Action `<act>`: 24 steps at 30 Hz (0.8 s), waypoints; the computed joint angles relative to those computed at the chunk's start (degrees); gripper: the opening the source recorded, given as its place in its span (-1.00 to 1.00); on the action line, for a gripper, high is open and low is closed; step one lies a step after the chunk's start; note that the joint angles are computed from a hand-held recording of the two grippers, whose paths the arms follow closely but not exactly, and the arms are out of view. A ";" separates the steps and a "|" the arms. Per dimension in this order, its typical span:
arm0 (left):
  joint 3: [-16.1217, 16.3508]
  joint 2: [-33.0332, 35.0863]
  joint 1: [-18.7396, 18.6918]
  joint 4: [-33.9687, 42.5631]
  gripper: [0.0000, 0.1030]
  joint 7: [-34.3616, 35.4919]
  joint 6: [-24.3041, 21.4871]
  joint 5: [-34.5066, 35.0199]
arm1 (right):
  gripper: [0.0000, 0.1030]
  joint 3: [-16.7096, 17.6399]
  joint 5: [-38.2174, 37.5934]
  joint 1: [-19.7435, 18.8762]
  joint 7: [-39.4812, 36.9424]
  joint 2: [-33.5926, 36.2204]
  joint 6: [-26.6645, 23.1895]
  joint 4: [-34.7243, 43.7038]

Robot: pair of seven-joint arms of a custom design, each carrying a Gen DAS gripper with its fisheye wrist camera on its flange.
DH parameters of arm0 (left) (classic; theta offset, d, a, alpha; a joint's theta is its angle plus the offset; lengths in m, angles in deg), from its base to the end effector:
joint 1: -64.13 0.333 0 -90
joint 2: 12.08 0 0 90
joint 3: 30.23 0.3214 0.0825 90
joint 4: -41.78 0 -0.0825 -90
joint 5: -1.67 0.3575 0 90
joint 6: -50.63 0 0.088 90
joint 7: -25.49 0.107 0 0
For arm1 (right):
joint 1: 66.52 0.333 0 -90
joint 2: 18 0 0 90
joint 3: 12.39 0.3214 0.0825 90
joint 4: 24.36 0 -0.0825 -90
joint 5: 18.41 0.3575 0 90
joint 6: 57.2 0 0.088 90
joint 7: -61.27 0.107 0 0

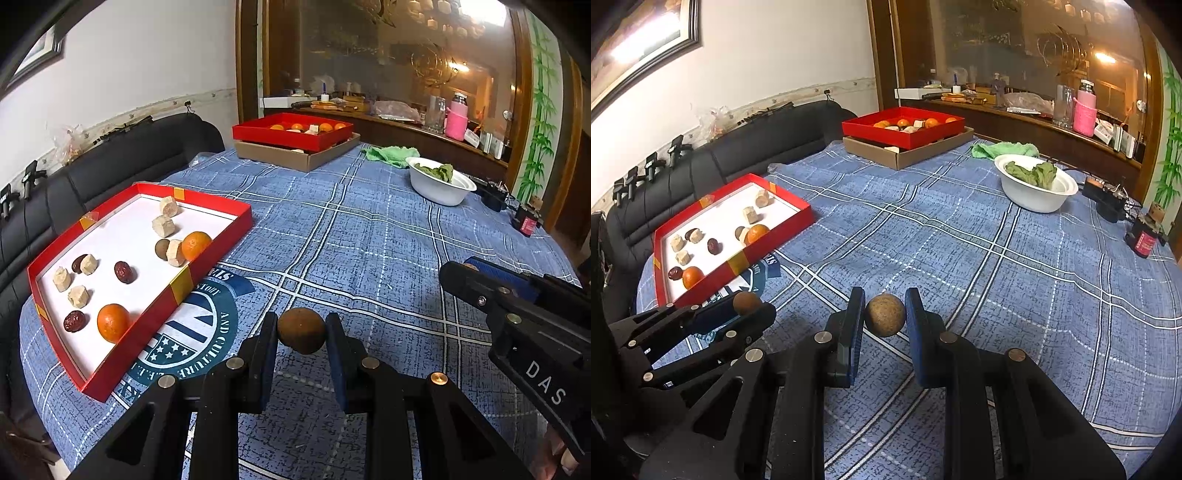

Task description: Organize fruits

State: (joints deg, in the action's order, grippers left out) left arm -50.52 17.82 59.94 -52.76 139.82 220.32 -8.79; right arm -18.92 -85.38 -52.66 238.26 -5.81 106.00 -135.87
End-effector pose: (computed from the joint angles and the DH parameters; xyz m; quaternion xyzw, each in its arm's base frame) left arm 0.6680 -0.2361 0.4382 -0.4392 0.8001 -0.3619 0.1898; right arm 0.5976 0.1307 0.4460 -0.5158 0.7367 -0.3272 0.2900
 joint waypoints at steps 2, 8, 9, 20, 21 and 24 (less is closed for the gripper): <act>-0.04 0.02 0.03 0.03 -0.51 -0.07 -0.07 -0.01 | -0.60 -0.04 -0.05 -0.01 0.04 0.09 0.09 -0.02; -0.58 0.16 0.52 0.24 -0.51 0.14 -0.45 -0.57 | -0.60 -0.05 0.44 0.00 -0.44 0.36 0.07 0.04; -0.61 0.18 0.55 0.27 -0.51 0.14 -0.49 -0.69 | -0.60 -0.08 0.51 0.04 -0.53 0.45 0.07 0.10; -1.50 0.24 1.34 0.10 -0.52 0.72 0.14 -2.15 | -0.60 -0.33 1.11 0.33 -1.14 0.72 -0.06 0.16; -1.61 0.25 1.44 0.09 -0.51 0.78 0.11 -2.26 | -0.60 -0.27 1.47 0.28 -1.44 0.71 -0.04 0.16; -1.58 -0.20 1.68 -0.61 -0.52 1.04 0.69 -2.24 | -0.60 -0.14 3.07 0.27 -2.65 0.80 -0.37 0.24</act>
State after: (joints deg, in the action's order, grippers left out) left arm -52.10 17.62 61.62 -53.37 140.86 221.01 -11.04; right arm -19.07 -82.31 -52.39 235.61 -5.01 105.63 -135.63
